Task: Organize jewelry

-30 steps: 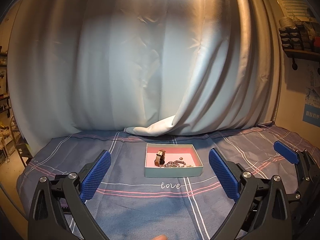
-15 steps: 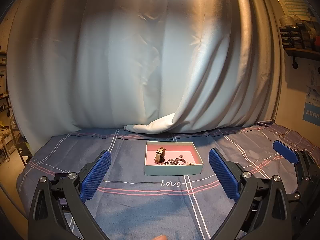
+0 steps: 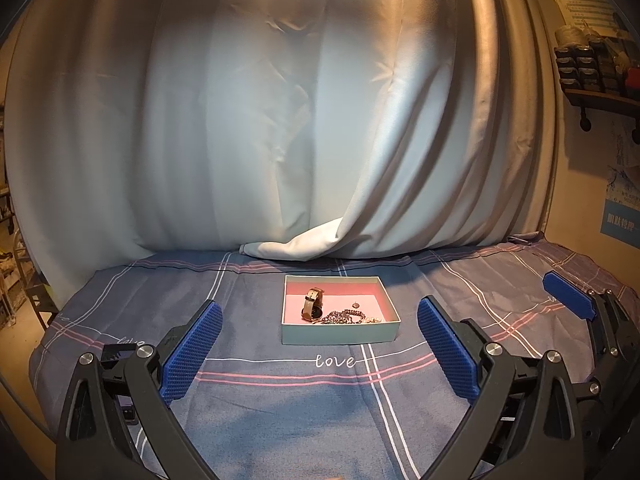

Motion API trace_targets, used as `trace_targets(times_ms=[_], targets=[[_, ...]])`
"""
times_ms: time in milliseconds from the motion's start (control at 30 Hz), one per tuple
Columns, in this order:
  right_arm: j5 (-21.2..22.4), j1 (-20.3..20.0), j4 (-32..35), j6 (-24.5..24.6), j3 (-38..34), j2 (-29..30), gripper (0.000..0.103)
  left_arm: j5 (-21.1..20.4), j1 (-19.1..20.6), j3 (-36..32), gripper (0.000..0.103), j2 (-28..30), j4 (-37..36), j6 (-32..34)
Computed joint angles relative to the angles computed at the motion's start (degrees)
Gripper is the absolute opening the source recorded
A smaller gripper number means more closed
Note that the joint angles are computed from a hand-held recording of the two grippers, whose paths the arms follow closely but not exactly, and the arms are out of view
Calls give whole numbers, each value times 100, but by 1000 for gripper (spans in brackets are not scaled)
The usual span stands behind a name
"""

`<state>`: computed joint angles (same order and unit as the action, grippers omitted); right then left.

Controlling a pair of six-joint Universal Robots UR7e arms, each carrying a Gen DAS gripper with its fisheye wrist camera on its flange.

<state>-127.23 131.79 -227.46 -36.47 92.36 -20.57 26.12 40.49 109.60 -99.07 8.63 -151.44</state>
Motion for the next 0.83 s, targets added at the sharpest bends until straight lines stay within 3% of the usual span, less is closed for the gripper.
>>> trace_targets(times_ms=[167, 367, 767, 833], targets=[[-15, 4, 4, -4, 3, 0, 98, -70, -19, 40, 97, -8, -127, 107], [-3, 5, 29, -6, 23, -11, 97, 139, 65, -152, 97, 182, 545, -579], [54, -42, 69, -29, 47, -42, 98, -189, -11, 4, 97, 137, -54, 47], [56, -45, 96, -3, 61, -55, 98, -77, 19, -70, 97, 182, 249, -256]])
